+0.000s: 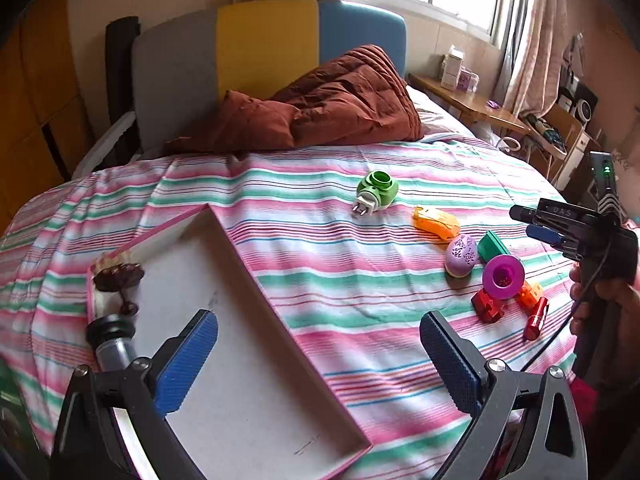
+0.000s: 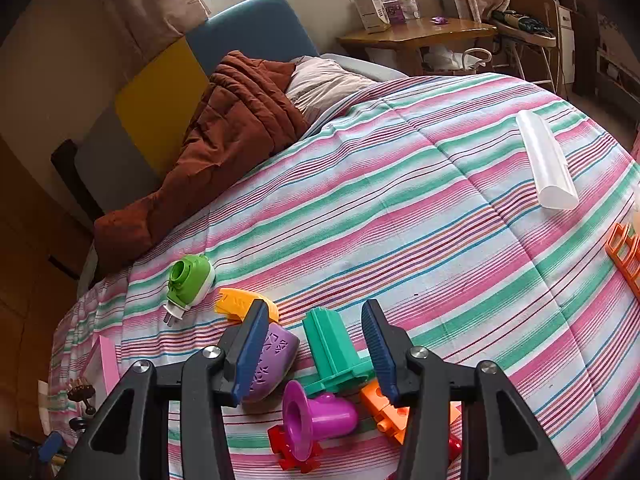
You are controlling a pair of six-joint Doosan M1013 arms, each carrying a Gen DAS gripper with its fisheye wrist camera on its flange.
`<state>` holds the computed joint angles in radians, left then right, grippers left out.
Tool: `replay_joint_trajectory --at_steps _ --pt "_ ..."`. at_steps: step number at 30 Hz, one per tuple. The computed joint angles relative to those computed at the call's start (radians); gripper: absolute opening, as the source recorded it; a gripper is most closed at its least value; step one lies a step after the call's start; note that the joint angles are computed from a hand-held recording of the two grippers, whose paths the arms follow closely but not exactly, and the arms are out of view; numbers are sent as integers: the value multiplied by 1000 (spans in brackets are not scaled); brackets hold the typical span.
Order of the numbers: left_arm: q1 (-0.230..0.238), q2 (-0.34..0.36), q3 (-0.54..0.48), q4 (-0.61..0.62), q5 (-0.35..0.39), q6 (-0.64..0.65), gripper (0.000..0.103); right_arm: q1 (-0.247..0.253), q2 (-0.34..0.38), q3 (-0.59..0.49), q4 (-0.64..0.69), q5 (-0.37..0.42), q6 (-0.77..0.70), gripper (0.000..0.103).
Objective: Organize rigid objects
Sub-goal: 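Move the left tool to the green plug-in device, then close the left tool on the green plug-in device and lift it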
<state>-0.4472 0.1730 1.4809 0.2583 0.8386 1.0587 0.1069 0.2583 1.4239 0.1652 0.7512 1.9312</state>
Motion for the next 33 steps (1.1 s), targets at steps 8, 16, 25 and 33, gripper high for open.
replay_joint_trajectory --at_steps 8,16,25,33 --pt "14 123 -148 -63 53 128 101 -7 -4 1 61 -10 -36 49" --pt "17 266 -315 -88 129 253 101 -28 -12 11 153 -22 -68 50" --pt "23 410 -491 -86 207 363 101 -43 -11 14 231 -17 -98 51" --pt "22 501 -598 -35 258 408 92 -53 -23 34 212 -60 -28 51"
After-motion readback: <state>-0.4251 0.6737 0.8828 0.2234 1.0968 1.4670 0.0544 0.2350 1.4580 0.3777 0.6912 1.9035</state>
